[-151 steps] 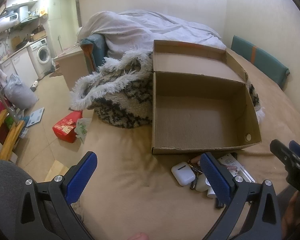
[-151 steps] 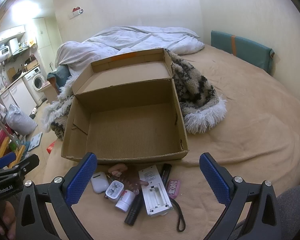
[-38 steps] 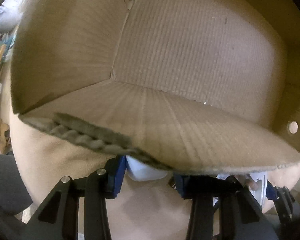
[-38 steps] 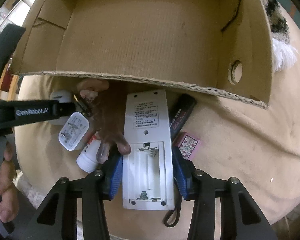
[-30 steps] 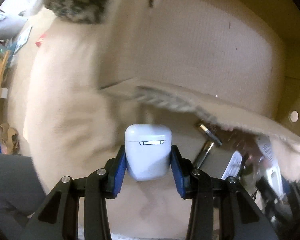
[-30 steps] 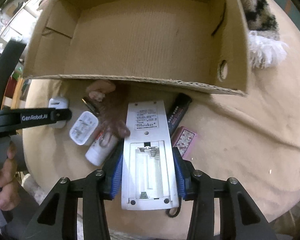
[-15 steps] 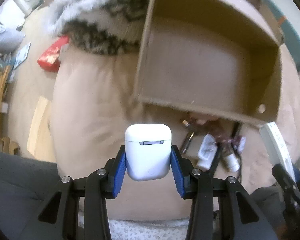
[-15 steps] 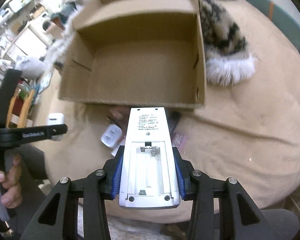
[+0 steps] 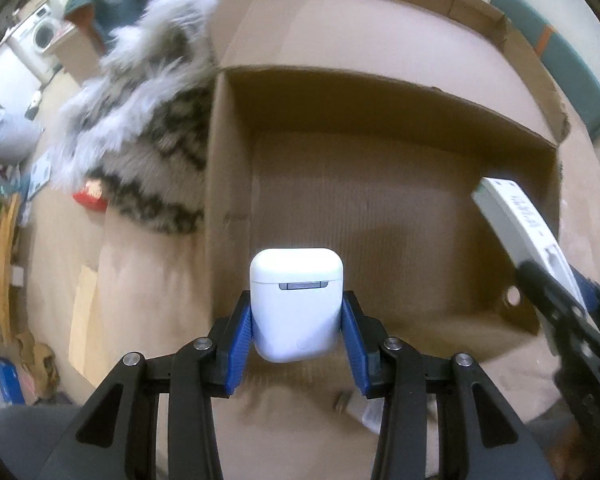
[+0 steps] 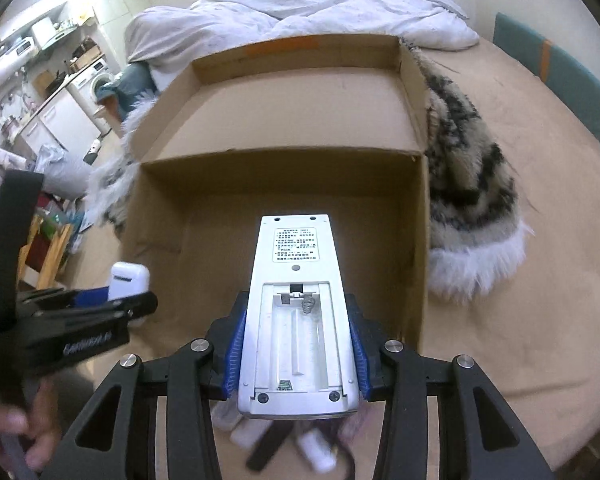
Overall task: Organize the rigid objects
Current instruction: 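Lower earbud case into box with left tool while right tool places remote upright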
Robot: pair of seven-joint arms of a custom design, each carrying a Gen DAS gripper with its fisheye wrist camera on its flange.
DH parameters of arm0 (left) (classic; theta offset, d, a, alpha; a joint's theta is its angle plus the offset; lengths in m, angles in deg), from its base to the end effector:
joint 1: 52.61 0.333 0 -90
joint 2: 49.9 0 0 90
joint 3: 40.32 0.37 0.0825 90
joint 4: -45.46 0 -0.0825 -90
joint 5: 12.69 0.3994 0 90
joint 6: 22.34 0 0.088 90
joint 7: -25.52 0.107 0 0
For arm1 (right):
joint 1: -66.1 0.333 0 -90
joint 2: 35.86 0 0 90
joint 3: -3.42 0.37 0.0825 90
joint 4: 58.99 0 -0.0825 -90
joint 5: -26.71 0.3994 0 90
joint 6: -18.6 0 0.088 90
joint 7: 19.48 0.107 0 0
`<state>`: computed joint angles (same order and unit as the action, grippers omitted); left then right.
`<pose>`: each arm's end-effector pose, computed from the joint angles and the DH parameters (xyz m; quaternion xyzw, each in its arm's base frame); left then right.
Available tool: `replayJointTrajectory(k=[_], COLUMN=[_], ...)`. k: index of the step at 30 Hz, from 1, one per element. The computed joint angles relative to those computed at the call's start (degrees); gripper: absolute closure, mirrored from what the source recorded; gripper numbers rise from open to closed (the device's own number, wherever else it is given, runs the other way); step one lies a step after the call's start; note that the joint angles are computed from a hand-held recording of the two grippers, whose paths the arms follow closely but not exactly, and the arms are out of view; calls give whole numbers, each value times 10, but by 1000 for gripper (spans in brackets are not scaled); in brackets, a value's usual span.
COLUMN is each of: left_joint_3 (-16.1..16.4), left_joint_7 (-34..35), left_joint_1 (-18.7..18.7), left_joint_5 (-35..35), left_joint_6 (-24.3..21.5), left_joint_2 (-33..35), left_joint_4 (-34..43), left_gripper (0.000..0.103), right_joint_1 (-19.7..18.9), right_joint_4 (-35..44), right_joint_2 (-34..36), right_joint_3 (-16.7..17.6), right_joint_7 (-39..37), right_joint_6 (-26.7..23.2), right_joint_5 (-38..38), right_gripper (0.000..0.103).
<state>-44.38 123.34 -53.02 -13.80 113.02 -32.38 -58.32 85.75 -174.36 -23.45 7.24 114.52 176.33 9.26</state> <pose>0.6837 -0.0491 0.4421 -0.6294 0.7671 -0.0973 0.0769 0.5968 0.2696 0.4473 -0.6415 0.7179 -0.1336 0.2348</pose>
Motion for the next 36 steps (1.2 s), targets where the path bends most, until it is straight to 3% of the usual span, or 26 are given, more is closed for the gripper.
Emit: replayJointTrajectory(k=[7, 18, 31, 36], left_joint_3=[9, 24, 31, 28], left_joint_7=[-29, -58, -104, -102], left_joint_1=[-20, -52, -72, -66], left_joint_5=[37, 105, 146, 146], left_joint_6=[25, 92, 64, 58], left_joint_2=[47, 59, 63, 66], left_joint_4=[29, 2, 8, 10], left_gripper=[64, 64, 64, 64], right_joint_1=[-11, -26, -30, -33], right_joint_4=[54, 72, 87, 52], right_joint_2=[73, 120, 136, 112], right_joint_3=[-2, 18, 24, 22], right_joint_7=[-26, -67, -75, -68], right_joint_6=[19, 15, 7, 56], right_joint_5=[25, 84, 123, 126], right_gripper=[58, 58, 57, 50])
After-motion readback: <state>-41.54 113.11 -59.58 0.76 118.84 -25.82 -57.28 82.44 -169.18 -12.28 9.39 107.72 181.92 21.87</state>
